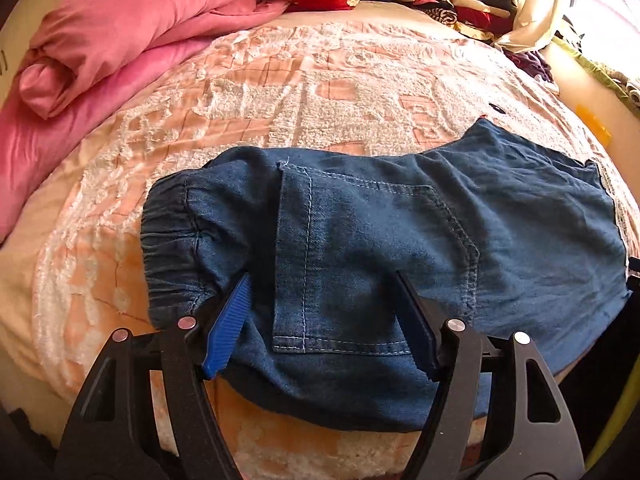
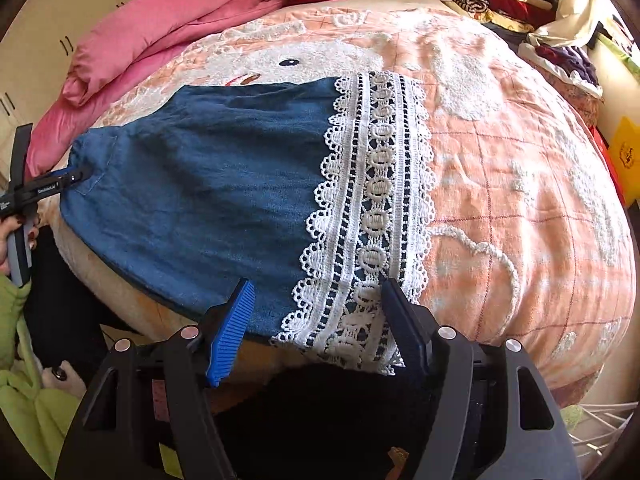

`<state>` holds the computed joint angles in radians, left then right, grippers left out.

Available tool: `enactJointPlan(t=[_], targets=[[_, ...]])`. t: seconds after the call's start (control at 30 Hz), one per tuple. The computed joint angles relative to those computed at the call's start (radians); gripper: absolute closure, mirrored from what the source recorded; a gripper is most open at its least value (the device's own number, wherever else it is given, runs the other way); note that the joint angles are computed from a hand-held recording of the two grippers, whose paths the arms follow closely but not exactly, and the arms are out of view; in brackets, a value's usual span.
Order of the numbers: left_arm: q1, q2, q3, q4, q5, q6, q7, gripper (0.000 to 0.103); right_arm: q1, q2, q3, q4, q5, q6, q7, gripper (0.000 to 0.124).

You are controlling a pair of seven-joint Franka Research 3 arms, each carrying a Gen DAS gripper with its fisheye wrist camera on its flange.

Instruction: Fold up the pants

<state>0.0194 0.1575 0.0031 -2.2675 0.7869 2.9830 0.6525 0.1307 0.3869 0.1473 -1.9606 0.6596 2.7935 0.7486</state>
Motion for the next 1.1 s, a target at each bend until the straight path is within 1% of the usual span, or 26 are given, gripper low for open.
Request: enactJointPlan(t=[0.03,0.07,0.1,0.13,0.17,0.2,0.23,0.27,0.3,0.33,0.37,0.4,0.43,0.5,0.57,0.67,0.73,0.83,0.87,0.9,0.93,0.97,1.0,1.03,1.07,1.1], targets=[[0.013,-0.023,-0.02,-0.018,-0.056,0.004,0.035,0.04,0.003,-0.006,0.0,-0.008,-0.003,0.005,-0.002,0.059],[0.026,-0.046,-0.039,-0.039,-0.111,0.03,0.076,0.04,0.001,-0.013,0.003,-0.012,0.001,0.006,-0.006,0.059],[0.031,-0.061,-0.048,-0.051,-0.143,0.056,0.106,0.04,-0.015,-0.023,0.022,-0.018,0.036,0.016,-0.035,0.059],[0.023,-0.076,-0.043,-0.054,-0.127,0.068,0.099,0.04,-0.043,-0.033,0.055,-0.02,0.101,0.029,-0.094,0.059],[0.011,-0.088,-0.033,-0.047,-0.074,0.069,0.065,0.04,-0.061,-0.04,0.078,-0.019,0.161,0.041,-0.148,0.059],[-0.006,-0.096,-0.023,-0.032,-0.048,0.077,0.064,0.039,-0.073,-0.043,0.094,-0.013,0.22,0.058,-0.197,0.059],[0.011,-0.092,-0.048,-0.024,-0.092,0.09,0.113,0.037,-0.078,-0.043,0.107,0.001,0.278,0.086,-0.242,0.058],[0.054,-0.079,-0.108,-0.014,-0.206,0.112,0.226,0.037,-0.075,-0.038,0.106,0.015,0.308,0.094,-0.263,0.058],[0.074,-0.059,-0.154,0.003,-0.381,0.12,0.389,0.037,-0.072,-0.028,0.103,0.039,0.334,0.102,-0.278,0.058],[0.115,-0.029,-0.22,0.035,-0.518,0.117,0.517,0.037,-0.059,-0.018,0.088,0.058,0.329,0.104,-0.264,0.058],[0.142,-0.004,-0.263,0.064,-0.595,0.112,0.595,0.037,-0.041,0.001,0.068,0.089,0.311,0.112,-0.229,0.058],[0.17,0.039,-0.308,0.114,-0.663,0.1,0.669,0.037,-0.039,0.019,0.063,0.118,0.309,0.113,-0.215,0.058],[0.179,0.077,-0.329,0.159,-0.701,0.086,0.711,0.037,-0.043,0.04,0.063,0.152,0.309,0.106,-0.202,0.058],[0.194,0.167,-0.366,0.269,-0.765,0.034,0.785,0.037,-0.037,0.087,0.041,0.227,0.27,0.077,-0.133,0.058],[0.166,0.236,-0.344,0.354,-0.786,-0.012,0.799,0.037,-0.026,0.135,0.014,0.3,0.207,0.056,-0.049,0.058],[0.136,0.348,-0.319,0.492,-0.818,-0.093,0.804,0.037,-0.025,0.217,-0.017,0.424,0.107,-0.026,0.081,0.058],[0.115,0.39,-0.3,0.547,-0.827,-0.126,0.794,0.037,-0.035,0.261,-0.014,0.49,0.062,-0.075,0.136,0.06],[0.123,0.45,-0.322,0.616,-0.863,-0.166,0.822,0.038,-0.046,0.341,-0.017,0.6,0.009,-0.143,0.222,0.06],[0.131,0.466,-0.339,0.633,-0.88,-0.176,0.842,0.039,-0.041,0.353,-0.023,0.613,-0.012,-0.152,0.255,0.06],[0.127,0.479,-0.345,0.647,-0.885,-0.182,0.857,0.045,-0.043,0.375,-0.024,0.644,-0.029,-0.18,0.282,0.06],[0.115,0.481,-0.336,0.65,-0.88,-0.184,0.862,0.065,-0.05,0.381,-0.015,0.649,-0.035,-0.188,0.289,0.06],[0.111,0.484,-0.34,0.652,-0.879,-0.181,0.879,0.074,-0.061,0.399,-0.002,0.669,-0.032,-0.203,0.294,0.06],[0.11,0.485,-0.343,0.656,-0.883,-0.179,0.89,0.093,-0.072,0.408,0.011,0.68,-0.03,-0.216,0.291,0.062],[0.099,0.483,-0.332,0.656,-0.877,-0.169,0.889,0.098,-0.08,0.416,0.023,0.689,-0.026,-0.228,0.283,0.08],[0.088,0.476,-0.321,0.65,-0.869,-0.152,0.889,0.1,-0.092,0.423,0.04,0.697,-0.021,-0.247,0.259,0.094],[0.076,0.461,-0.308,0.629,-0.857,-0.11,0.884,0.101,-0.1,0.425,0.053,0.696,-0.015,-0.259,0.233,0.103]])
